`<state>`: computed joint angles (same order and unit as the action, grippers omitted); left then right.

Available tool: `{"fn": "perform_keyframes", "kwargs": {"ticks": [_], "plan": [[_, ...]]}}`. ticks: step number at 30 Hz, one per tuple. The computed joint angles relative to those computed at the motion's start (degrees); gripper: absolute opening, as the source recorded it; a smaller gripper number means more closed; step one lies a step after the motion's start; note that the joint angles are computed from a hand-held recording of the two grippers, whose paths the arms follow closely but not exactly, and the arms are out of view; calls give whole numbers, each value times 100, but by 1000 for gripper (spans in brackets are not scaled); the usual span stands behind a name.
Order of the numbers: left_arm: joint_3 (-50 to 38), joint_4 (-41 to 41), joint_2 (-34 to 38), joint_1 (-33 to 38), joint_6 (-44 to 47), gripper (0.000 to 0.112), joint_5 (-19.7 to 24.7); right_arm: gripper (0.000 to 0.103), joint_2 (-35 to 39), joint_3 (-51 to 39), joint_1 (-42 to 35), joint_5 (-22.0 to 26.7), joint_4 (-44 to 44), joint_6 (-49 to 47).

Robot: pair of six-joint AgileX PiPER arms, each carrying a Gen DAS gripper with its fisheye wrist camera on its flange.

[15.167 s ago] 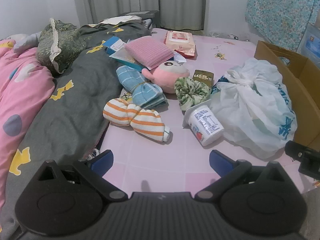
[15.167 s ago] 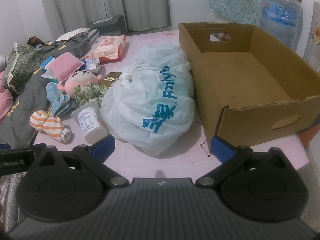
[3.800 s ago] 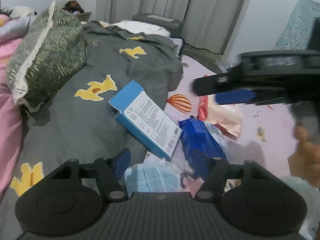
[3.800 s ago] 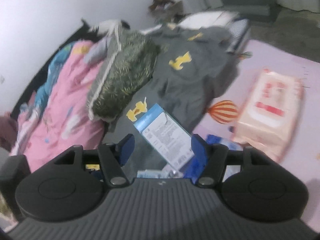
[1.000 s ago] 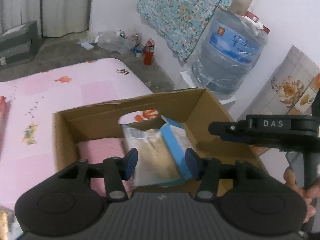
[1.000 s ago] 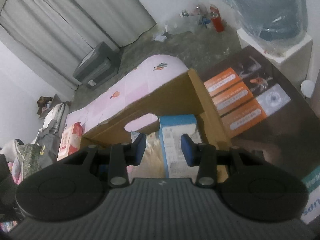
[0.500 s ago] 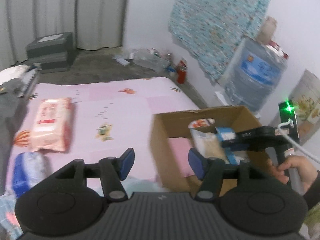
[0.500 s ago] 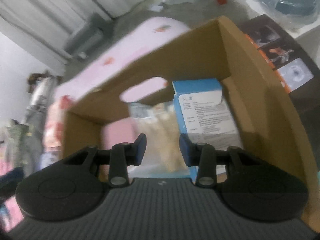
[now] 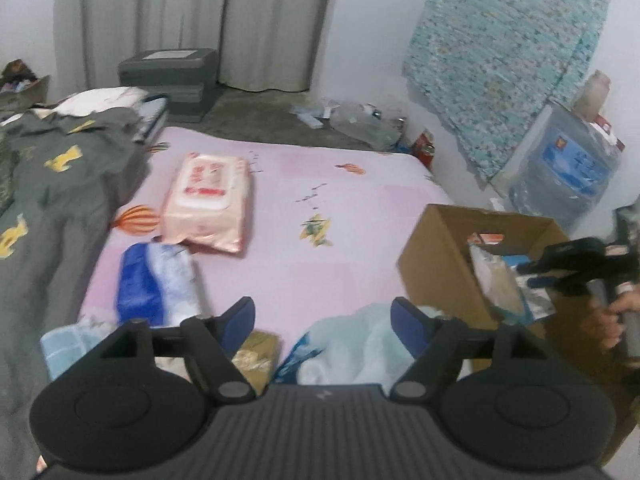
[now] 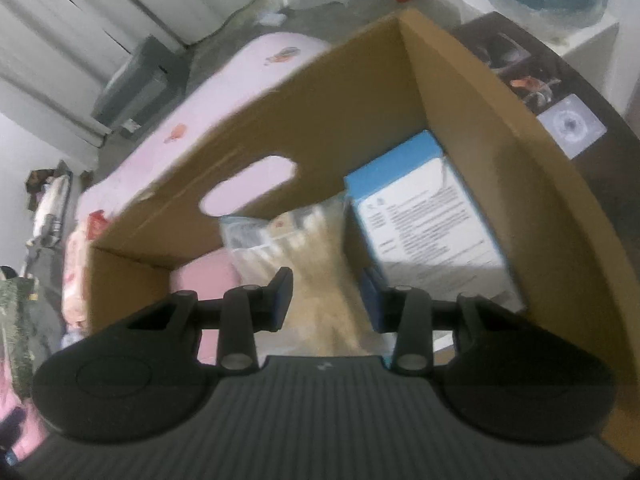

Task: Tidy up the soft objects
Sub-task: 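Grasp the blue-white diaper pack with the right gripper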

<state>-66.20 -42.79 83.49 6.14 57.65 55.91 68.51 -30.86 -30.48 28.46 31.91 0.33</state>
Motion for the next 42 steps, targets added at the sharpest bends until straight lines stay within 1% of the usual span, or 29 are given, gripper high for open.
{"fn": "perform_keyframes", "kwargs": {"ticks": [1,5,7,9,11,15,17,19,20,22,26,30,34,37,39,40,42], "plan": [[73,-57,-36,183,139,79,20,38,-208,-1,92,46,-134,167],[284,-222,-112,842,585,83,111,42,-1269,-93,431,583,-434,688],[349,-314,-123,1188,822,83,199,44,-1693,-178,819,780,-703,1175],[422,-416,-143,1564,1069,84,301,47,-1958,-307,1434,852,-1163,1941],[430,-520,-95,1917,1293,84,428,49,-2122,-419,2275,793,-1782,2943],[422,-680,-3,2519,1760,84,618,50,-1897,-773,3964,580,-3065,4869],[396,-751,49,2779,1969,84,696,50,-1604,-1037,4726,494,-3652,5672],[333,-790,135,2958,2079,84,763,50,-1160,-1372,5280,293,-3844,6000],[293,-799,178,3032,2108,84,793,50,-976,-1514,5417,218,-3817,6006],[183,-849,283,3143,2162,84,843,51,-442,-1896,5609,9,-3468,5699],[26,-1000,446,3349,2433,84,903,51,658,-2777,5812,-164,-2640,5025],[-136,-1027,683,3308,2451,82,775,52,1888,-3861,5845,-5,-1956,4333],[-418,-1041,1044,2861,2086,75,395,53,3105,-4972,5668,309,-1264,3746],[-694,-1001,1376,2337,1794,68,13,55,4063,-5821,5452,541,-985,3622],[-881,-867,1597,1939,1509,59,-322,55,4641,-6360,5289,720,-840,3614],[-997,-739,1732,1743,1309,56,-477,56,4884,-6614,5228,825,-848,3700],[-1329,-348,2068,1359,701,46,-715,56,5366,-7048,5076,941,-713,3682]]}}
